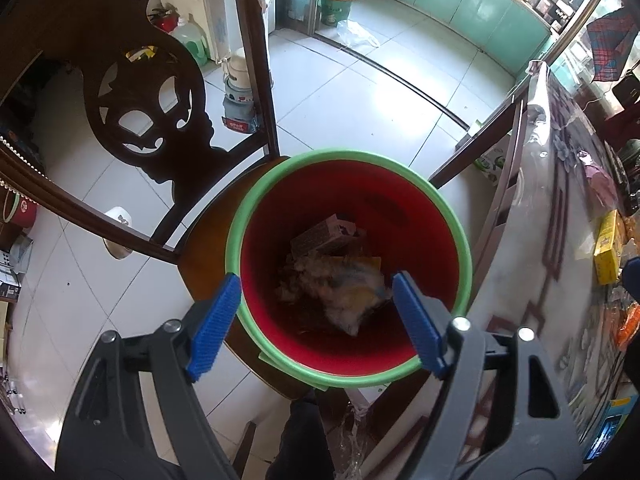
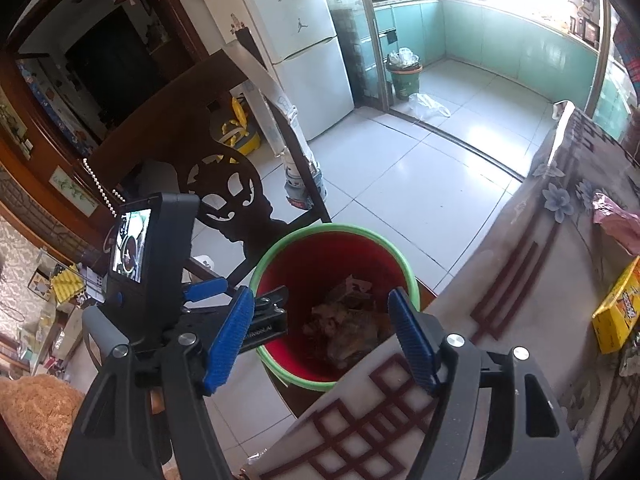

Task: Collect trash
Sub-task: 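Grasp silver foil with left tool while right tool grasps orange plastic bag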

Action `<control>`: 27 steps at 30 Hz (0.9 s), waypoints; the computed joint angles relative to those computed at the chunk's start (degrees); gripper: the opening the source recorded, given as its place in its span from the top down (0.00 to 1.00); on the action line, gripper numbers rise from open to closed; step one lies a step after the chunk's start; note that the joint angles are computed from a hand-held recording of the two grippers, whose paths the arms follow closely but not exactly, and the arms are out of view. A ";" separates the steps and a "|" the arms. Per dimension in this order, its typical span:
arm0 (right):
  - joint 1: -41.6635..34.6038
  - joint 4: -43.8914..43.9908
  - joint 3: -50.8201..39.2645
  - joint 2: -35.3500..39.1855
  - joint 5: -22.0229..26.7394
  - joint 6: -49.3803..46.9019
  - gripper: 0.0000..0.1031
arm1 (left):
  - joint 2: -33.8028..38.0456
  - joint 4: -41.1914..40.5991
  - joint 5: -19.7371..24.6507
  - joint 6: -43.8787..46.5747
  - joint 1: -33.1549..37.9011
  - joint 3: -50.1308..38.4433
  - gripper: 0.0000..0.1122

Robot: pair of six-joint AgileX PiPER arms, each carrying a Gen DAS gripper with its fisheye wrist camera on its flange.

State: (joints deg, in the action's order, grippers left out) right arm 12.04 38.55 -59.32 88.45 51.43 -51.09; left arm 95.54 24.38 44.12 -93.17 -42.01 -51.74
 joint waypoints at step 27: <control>-63.58 -8.71 -42.53 27.98 11.30 -3.91 0.34 | 29.44 0.42 18.61 11.83 -17.68 -55.50 0.31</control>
